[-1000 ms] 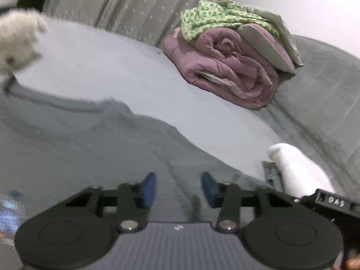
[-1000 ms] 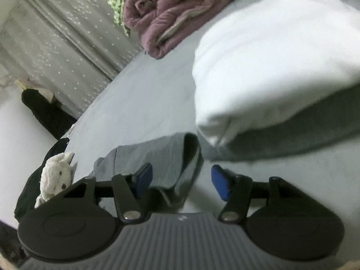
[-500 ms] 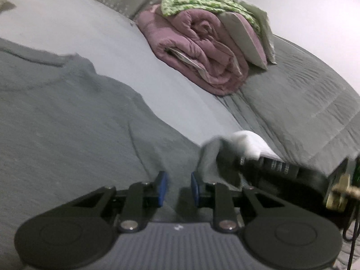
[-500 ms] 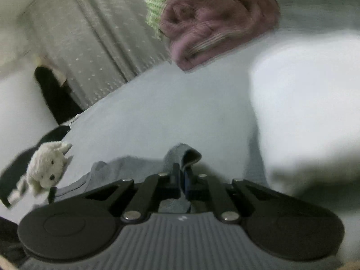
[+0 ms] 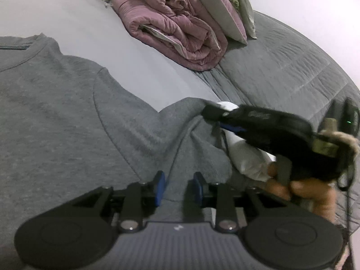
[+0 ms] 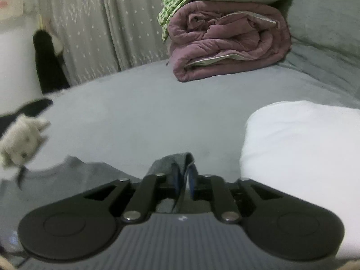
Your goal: Fold clothes
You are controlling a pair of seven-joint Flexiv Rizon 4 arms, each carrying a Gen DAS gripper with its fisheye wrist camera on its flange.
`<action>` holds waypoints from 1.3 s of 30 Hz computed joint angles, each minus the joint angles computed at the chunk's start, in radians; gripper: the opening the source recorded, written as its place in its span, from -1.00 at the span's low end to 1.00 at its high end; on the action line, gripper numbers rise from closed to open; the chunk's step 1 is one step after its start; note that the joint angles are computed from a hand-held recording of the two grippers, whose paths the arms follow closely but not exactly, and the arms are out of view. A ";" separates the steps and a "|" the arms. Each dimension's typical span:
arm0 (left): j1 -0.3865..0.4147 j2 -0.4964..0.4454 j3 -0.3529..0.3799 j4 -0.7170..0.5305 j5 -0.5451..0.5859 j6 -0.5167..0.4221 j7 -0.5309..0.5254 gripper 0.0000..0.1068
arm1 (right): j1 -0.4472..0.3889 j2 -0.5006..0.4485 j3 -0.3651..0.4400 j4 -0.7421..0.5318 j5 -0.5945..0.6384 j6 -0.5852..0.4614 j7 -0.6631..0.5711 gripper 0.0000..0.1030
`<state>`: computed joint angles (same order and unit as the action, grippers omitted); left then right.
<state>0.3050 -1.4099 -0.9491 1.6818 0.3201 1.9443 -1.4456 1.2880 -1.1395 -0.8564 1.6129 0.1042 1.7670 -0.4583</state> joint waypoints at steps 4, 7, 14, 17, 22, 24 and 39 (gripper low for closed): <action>0.006 -0.006 -0.007 -0.005 0.000 -0.003 0.000 -0.45 | -0.023 0.088 0.093 0.076 0.016 0.116 -0.081 -0.13; 0.011 -0.006 -0.009 -0.002 0.002 -0.003 0.001 -0.45 | -0.072 0.146 0.200 0.115 0.022 0.202 -0.144 -0.13; 0.024 -0.020 -0.021 0.002 0.008 0.002 0.003 -0.47 | -0.299 0.178 0.511 0.083 -0.084 0.362 -0.217 -0.21; 0.033 -0.030 -0.032 0.002 0.017 -0.001 0.005 -0.47 | -0.332 0.195 0.568 0.077 -0.132 0.305 -0.264 -0.98; 0.064 -0.077 -0.088 0.006 0.040 -0.034 0.050 -0.47 | -0.321 0.265 0.586 0.139 -0.071 0.224 -0.323 -0.98; 0.067 -0.081 -0.096 0.008 0.033 -0.048 0.074 -0.47 | -0.346 0.276 0.623 0.149 -0.071 0.186 -0.345 -0.98; 0.069 -0.070 -0.108 0.035 -0.065 -0.083 0.179 -0.43 | -0.328 0.263 0.616 0.118 0.032 0.210 -0.329 -0.69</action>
<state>0.3737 -1.4803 -1.0570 1.7166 0.2548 1.8612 -1.2669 0.9598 -0.8766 -0.2400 1.7312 0.1364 1.9770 -0.7869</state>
